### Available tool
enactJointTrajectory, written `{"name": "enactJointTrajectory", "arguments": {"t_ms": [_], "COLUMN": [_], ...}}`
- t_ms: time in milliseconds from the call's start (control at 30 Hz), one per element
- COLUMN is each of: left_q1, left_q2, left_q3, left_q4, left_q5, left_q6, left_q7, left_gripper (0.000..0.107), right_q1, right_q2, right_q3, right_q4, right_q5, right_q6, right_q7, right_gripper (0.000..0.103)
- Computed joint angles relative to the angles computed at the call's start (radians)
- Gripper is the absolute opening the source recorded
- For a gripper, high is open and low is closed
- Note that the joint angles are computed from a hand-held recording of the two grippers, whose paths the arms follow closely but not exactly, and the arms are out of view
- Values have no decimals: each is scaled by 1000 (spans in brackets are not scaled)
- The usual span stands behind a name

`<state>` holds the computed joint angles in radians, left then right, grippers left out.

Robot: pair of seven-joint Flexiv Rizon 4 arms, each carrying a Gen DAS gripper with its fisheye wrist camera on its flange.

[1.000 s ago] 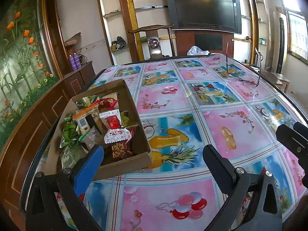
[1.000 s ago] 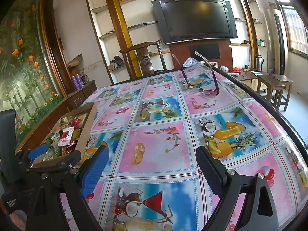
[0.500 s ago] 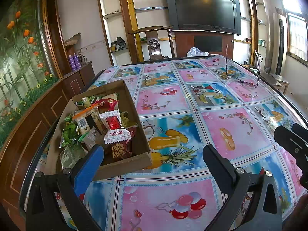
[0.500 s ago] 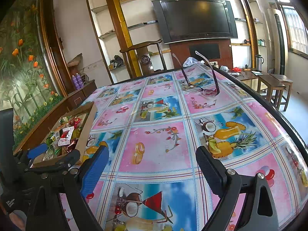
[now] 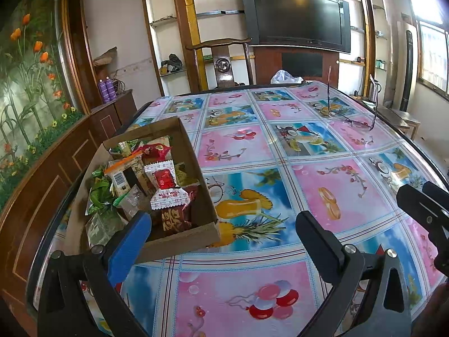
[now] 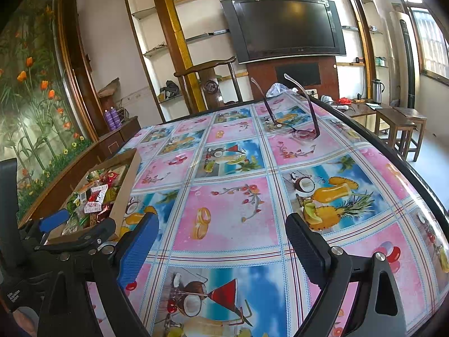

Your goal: Organize snacks

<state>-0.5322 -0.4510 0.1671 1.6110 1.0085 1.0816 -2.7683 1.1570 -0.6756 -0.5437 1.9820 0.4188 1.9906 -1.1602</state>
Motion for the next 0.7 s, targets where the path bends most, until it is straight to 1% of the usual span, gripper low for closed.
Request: {"name": "enactJointTrajectory", "arguments": {"t_ms": [300, 467, 700], "left_q1": [0, -2, -5], "left_q2": [-6, -7, -14], "left_q3": [-5, 0, 2], "left_q4": [-11, -8, -16], "left_q5": [-12, -19, -25], "left_q6": [6, 12, 14], "left_q7": [10, 17, 15], "left_gripper": [103, 103, 103], "right_q1": [1, -18, -6], "right_q2": [-2, -6, -9], "right_q3": [-1, 23, 11], "right_q4": [0, -6, -6], "right_q5": [4, 4, 14], "right_q6": [3, 9, 3], "right_q7": [-2, -9, -11], "right_gripper": [94, 94, 94]}}
